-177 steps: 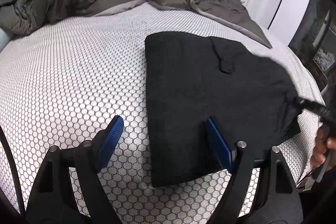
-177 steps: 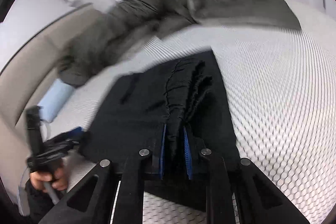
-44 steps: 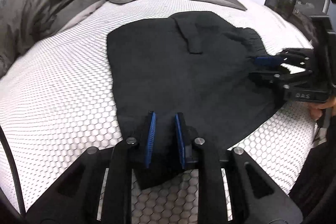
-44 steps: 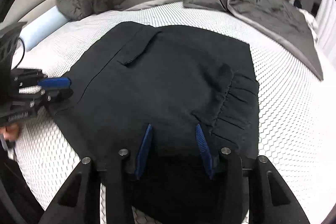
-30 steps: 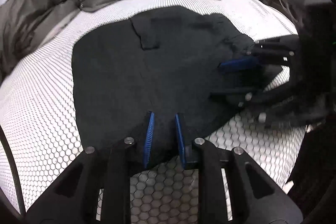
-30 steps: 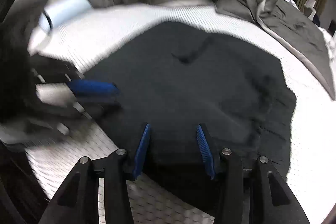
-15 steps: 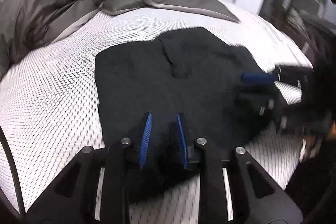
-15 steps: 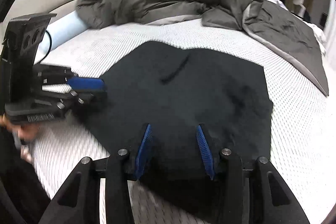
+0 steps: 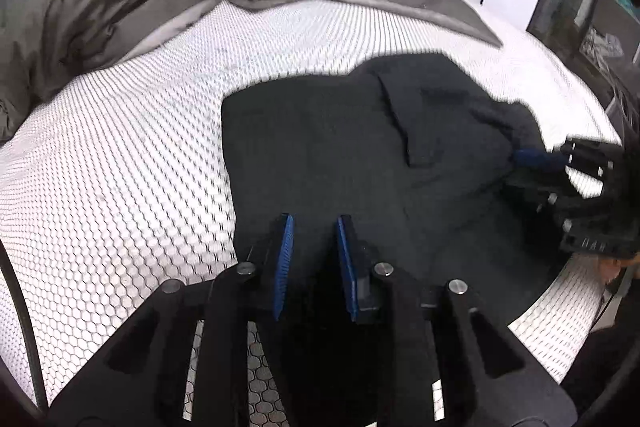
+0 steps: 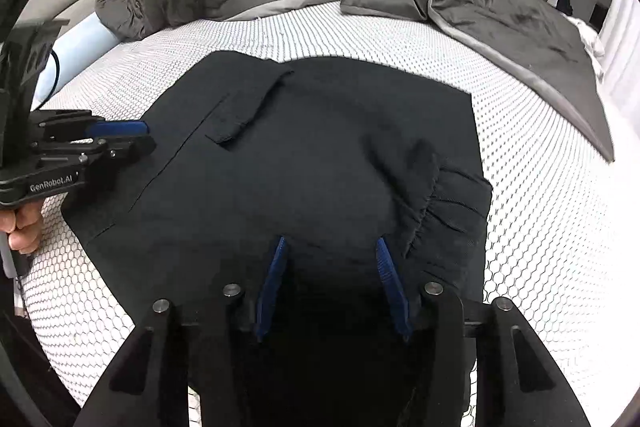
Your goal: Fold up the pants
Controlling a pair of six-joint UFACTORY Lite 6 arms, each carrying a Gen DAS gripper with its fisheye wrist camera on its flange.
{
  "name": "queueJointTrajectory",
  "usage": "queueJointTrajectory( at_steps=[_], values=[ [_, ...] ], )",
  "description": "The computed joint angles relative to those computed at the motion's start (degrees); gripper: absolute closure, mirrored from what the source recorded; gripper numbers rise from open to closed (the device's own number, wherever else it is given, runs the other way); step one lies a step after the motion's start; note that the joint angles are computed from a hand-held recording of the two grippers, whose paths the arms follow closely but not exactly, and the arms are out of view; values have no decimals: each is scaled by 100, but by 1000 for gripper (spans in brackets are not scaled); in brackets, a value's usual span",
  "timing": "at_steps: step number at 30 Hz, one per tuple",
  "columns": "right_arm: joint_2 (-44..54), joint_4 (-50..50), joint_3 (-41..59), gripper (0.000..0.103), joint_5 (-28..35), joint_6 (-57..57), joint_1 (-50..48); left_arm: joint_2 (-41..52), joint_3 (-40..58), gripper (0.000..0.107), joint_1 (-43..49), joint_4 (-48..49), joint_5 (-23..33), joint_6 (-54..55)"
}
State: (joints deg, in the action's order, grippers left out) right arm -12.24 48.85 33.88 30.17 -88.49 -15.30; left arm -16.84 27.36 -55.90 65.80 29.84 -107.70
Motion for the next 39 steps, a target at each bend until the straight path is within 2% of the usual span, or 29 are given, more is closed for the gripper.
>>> queueJointTrajectory(
  at_steps=[2,3,6,7,10,12,14,17,18,20,22,24,26,30,32,33,34,35,37,39],
  values=[
    [2,276,117,55,337,106,122,-13,138,86,74,216,88,-104],
    [-24,395,138,55,297,204,274,119,281,86,209,232,65,-76],
    [183,644,270,55,-622,717,1233,739,535,86,674,487,-402,-373],
    [373,658,384,55,-710,836,1383,961,618,86,768,559,-475,-440],
    [959,-274,603,56,-1193,1876,1784,1189,720,86,969,596,-647,-390],
    [957,-1098,623,56,-1491,2288,1571,1063,641,86,1052,326,-553,-190],
    [1022,-1111,951,60,-1005,1929,683,959,554,86,966,117,-296,-71],
    [1213,-27,1471,59,793,483,-536,468,250,86,933,-100,-399,112],
    [1180,-18,1650,58,1349,363,-939,114,73,85,957,-337,-505,287],
    [1082,118,1910,53,2042,156,-1720,-598,-252,81,950,-873,-458,650],
    [1242,53,2187,53,2417,338,-2230,-1296,-611,74,744,-1142,-218,672],
    [1820,-202,2607,53,3036,545,-2751,-1773,-956,69,578,-1264,-295,539],
    [2010,-365,2618,53,3237,359,-2989,-1825,-1106,68,465,-1290,-554,451],
    [1758,-645,2325,53,3118,-111,-3344,-934,-789,64,-376,-686,73,-422],
    [1845,-856,2305,54,3018,-136,-3461,-722,-708,62,-415,-561,67,-553],
    [1993,-951,2358,59,2917,-94,-3425,-671,-691,61,-409,-527,57,-596],
    [2117,-1108,2318,86,2781,-61,-3408,-662,-690,61,-420,-508,55,-629],
    [2284,-1266,2279,100,2729,-48,-3393,-664,-685,61,-435,-519,61,-636],
    [2336,-1214,2228,101,2912,-238,-3492,-621,-674,61,-349,-456,-14,-629],
    [2284,-1116,2481,101,3688,-447,-3849,-696,-727,61,-265,-493,-67,-554]
  ],
)
